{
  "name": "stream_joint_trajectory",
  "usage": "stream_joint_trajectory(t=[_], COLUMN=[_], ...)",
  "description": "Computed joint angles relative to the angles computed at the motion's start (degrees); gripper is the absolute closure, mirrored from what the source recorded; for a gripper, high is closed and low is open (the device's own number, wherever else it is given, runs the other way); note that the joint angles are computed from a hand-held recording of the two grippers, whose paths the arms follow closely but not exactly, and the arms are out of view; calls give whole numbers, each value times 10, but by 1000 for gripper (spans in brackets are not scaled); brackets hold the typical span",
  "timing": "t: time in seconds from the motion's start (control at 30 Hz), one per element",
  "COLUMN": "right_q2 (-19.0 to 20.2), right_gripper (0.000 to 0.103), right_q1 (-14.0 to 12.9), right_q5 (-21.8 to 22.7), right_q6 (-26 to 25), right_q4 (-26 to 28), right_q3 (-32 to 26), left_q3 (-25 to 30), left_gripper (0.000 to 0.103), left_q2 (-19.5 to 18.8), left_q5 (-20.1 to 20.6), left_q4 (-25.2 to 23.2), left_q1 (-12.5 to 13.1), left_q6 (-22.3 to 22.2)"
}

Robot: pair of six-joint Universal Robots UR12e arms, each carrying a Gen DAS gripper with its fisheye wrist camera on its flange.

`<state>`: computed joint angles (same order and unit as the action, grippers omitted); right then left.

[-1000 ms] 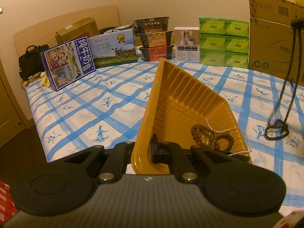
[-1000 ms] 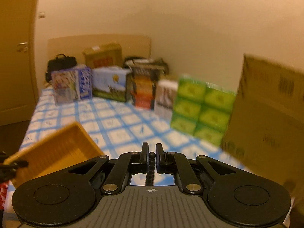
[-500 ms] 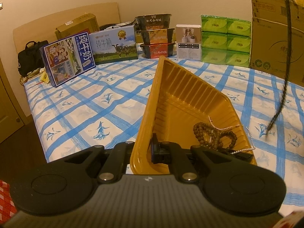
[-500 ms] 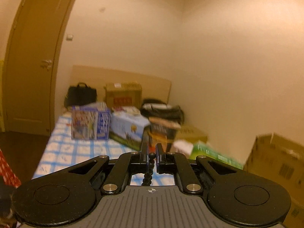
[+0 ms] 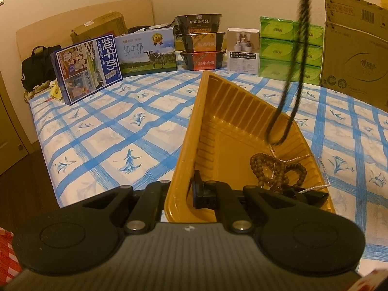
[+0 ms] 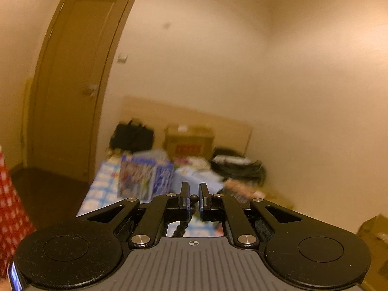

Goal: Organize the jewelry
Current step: 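Carry the green bead strand over the tray and open the right gripper, then lower the orange tray flat onto the bed and open the left gripper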

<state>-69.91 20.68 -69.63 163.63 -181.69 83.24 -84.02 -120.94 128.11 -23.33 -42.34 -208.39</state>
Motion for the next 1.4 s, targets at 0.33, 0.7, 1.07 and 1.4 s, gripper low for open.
stream_joint_trajectory(t=[0.33, 0.7, 1.07, 1.4], right_q2=[36, 73, 87, 47], right_gripper=[96, 96, 95, 39], right_q1=[18, 20, 2, -26], right_q5=[19, 10, 54, 66], right_q6=[-65, -81, -10, 124], right_q4=[187, 308, 341, 216], right_q3=[-18, -32, -23, 61], left_q3=[-10, -22, -30, -39], left_gripper=[97, 96, 95, 94], left_q2=[3, 7, 10, 14], left_q5=[-8, -23, -38, -57], left_q4=[3, 5, 6, 5], left_q1=[4, 11, 17, 22], left_q6=[-8, -24, -38, -54])
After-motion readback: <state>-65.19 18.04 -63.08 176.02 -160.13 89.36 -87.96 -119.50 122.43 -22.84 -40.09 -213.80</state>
